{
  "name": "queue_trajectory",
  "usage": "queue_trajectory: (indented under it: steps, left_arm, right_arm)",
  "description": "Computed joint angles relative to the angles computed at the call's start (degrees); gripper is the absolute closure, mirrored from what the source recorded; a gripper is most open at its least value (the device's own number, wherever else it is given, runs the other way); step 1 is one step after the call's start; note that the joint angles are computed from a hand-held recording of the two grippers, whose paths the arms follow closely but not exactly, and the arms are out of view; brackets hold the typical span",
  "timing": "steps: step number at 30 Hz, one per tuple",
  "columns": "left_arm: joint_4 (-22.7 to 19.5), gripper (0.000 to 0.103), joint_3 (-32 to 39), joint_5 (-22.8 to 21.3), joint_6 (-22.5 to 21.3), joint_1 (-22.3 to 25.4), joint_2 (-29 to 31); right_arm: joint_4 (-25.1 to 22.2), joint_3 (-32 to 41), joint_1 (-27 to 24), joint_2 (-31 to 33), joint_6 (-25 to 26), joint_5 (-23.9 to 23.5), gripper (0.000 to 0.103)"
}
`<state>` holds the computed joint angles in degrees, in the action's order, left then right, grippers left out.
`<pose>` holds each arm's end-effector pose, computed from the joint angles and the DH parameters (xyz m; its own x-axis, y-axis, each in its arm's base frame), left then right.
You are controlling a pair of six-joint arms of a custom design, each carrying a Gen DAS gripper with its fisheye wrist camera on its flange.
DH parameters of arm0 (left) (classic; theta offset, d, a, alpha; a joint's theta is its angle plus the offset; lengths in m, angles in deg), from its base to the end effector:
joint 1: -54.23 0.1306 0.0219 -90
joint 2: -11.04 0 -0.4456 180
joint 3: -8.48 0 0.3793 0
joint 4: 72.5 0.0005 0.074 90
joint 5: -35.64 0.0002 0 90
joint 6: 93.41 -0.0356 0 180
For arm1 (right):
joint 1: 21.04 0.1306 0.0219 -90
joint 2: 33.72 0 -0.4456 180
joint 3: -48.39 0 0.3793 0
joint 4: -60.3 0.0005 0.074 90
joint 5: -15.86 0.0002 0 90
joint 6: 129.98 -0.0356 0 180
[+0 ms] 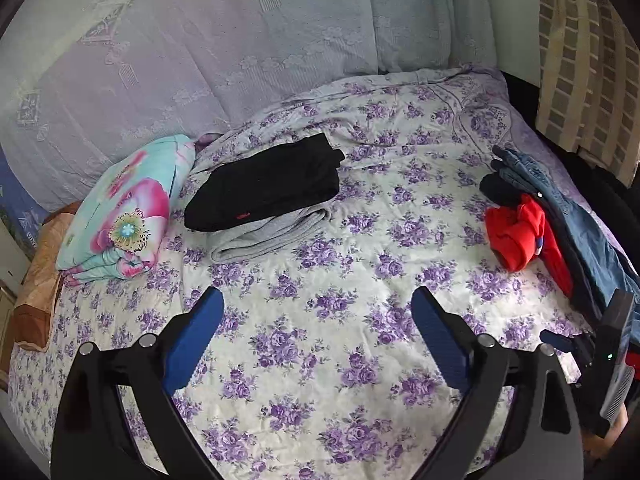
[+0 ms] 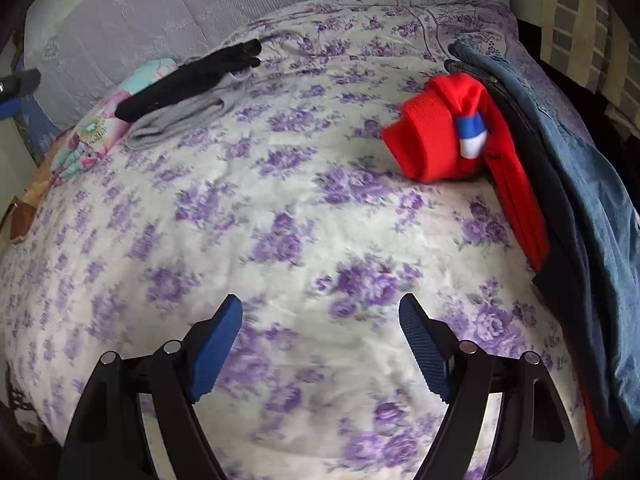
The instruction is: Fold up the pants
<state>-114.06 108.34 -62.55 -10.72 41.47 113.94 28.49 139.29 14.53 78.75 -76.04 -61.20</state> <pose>0.5645 -0.1232 0.4680 -0.6640 0.2795 -0.6935 0.2058 0.9600 0.1898 0.5008 0.3477 0.3156 -0.7975 0.1350 -0.5880 0.0138 0.9785 0.2058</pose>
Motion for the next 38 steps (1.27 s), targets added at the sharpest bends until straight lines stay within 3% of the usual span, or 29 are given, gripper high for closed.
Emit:
queue_trajectory:
  steps: [2,5,8,11,13,17,22,25,32,38]
  left_arm:
    - [-0.2,0.010,0.3,-0.3,0.4,-0.1,0.0]
    - [-0.3,0.010,1.1,-0.9,1.2,0.6,0.1]
    - [0.5,0.010,1.9,-3.2,2.9,2.1,0.0]
    - [-0.3,0.008,3.6,-2.5,6.8,5.8,-0.4]
    - [0.9,0.008,3.4,-5.8,6.3,7.4,-0.8]
    - [1.1,0.008,3.1,-5.9,7.0,10.4,-1.5]
    - [3.4,0.009,0.8,-3.8,6.5,12.1,-2.8]
    - [2.4,0.010,1.4,-1.8,7.1,12.8,-2.4]
    - [1.3,0.008,3.4,-3.8,4.5,11.6,-0.8]
    - [0.7,0.005,4.3,-2.1,4.4,11.1,-0.5]
  right_arm:
    - [0.6,3.4,0.6,-0.4,-1.3,-1.1,0.022]
    - [-2.1,13.0,2.2,0.9,0.8,2.5,0.004]
    - [-7.1,25.4,3.2,4.6,5.9,4.6,0.004]
    - [-10.5,35.6,4.9,8.5,12.5,10.9,0.004]
    - [-12.4,41.0,5.6,10.7,14.6,13.4,0.004]
    - [-16.3,50.1,6.6,15.1,16.6,15.1,0.004]
    - [-18.4,54.3,7.3,17.4,17.1,16.2,0.004]
    - [-20.2,55.7,7.4,18.3,15.5,16.3,0.004]
    - [-22.1,56.5,7.5,18.8,14.6,17.5,0.004]
    - [-21.8,54.8,7.5,17.9,13.4,18.5,0.004]
